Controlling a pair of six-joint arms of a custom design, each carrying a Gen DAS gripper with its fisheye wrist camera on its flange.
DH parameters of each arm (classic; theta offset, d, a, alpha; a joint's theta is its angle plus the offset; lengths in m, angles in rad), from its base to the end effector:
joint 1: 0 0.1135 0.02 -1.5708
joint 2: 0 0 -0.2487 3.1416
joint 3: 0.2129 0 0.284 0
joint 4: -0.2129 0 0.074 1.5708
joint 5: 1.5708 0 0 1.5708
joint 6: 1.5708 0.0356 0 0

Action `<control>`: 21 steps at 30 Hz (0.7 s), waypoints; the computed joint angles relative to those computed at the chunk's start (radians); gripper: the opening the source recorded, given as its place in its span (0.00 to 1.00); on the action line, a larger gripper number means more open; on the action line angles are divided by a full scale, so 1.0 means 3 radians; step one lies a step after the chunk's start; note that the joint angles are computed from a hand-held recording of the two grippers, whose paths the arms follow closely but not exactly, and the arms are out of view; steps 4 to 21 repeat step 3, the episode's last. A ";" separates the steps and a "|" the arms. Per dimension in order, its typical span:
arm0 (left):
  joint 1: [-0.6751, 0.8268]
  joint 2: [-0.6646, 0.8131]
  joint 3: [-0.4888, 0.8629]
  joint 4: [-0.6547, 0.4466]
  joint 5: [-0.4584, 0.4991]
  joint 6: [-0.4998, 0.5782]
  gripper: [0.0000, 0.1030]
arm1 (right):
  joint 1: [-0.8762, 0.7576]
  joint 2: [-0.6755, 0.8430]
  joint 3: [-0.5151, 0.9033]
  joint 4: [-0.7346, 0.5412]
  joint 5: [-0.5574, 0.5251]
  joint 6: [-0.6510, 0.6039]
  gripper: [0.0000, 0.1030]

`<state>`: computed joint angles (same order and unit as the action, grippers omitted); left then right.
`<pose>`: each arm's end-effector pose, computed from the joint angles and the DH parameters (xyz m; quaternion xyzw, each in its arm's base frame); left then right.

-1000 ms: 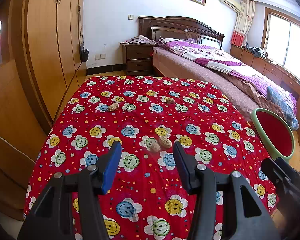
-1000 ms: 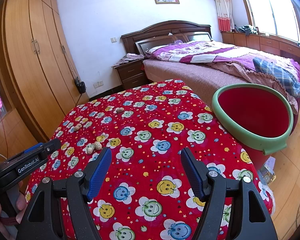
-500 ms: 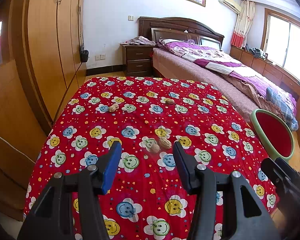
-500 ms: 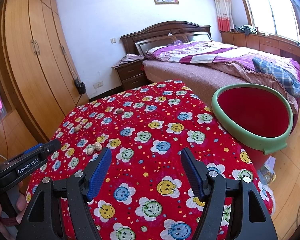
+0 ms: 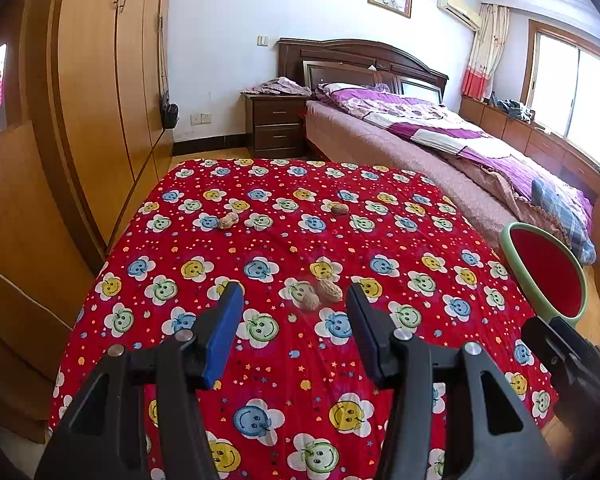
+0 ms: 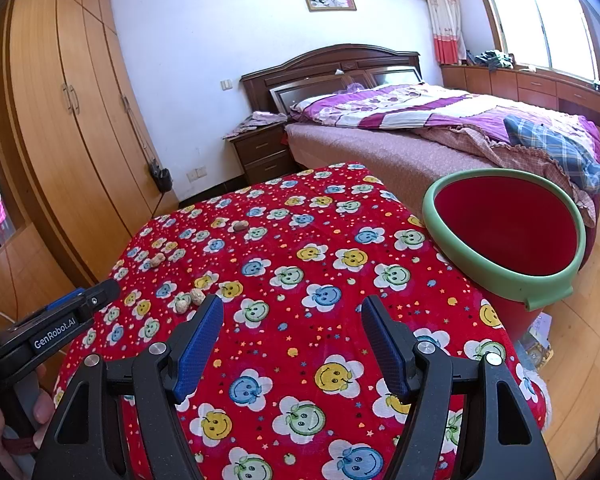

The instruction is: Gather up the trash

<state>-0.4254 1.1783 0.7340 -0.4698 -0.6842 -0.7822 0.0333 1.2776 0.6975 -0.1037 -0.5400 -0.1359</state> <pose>0.2491 -0.0882 0.1977 -0.2647 0.8584 0.0889 0.4304 0.2935 0.0281 0.1836 -0.1876 0.8577 0.2194 0.4254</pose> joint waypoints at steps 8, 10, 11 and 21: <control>0.0002 -0.0003 -0.0004 0.0002 0.0006 0.0004 0.52 | -0.0002 0.0000 0.0002 -0.0003 -0.0002 -0.0002 0.71; 0.0002 -0.0003 -0.0004 0.0002 0.0006 0.0004 0.52 | -0.0002 0.0000 0.0002 -0.0003 -0.0002 -0.0002 0.71; 0.0002 -0.0003 -0.0004 0.0002 0.0006 0.0004 0.52 | -0.0002 0.0000 0.0002 -0.0003 -0.0002 -0.0002 0.71; 0.0002 -0.0003 -0.0004 0.0002 0.0006 0.0004 0.52 | -0.0002 0.0000 0.0002 -0.0003 -0.0002 -0.0002 0.71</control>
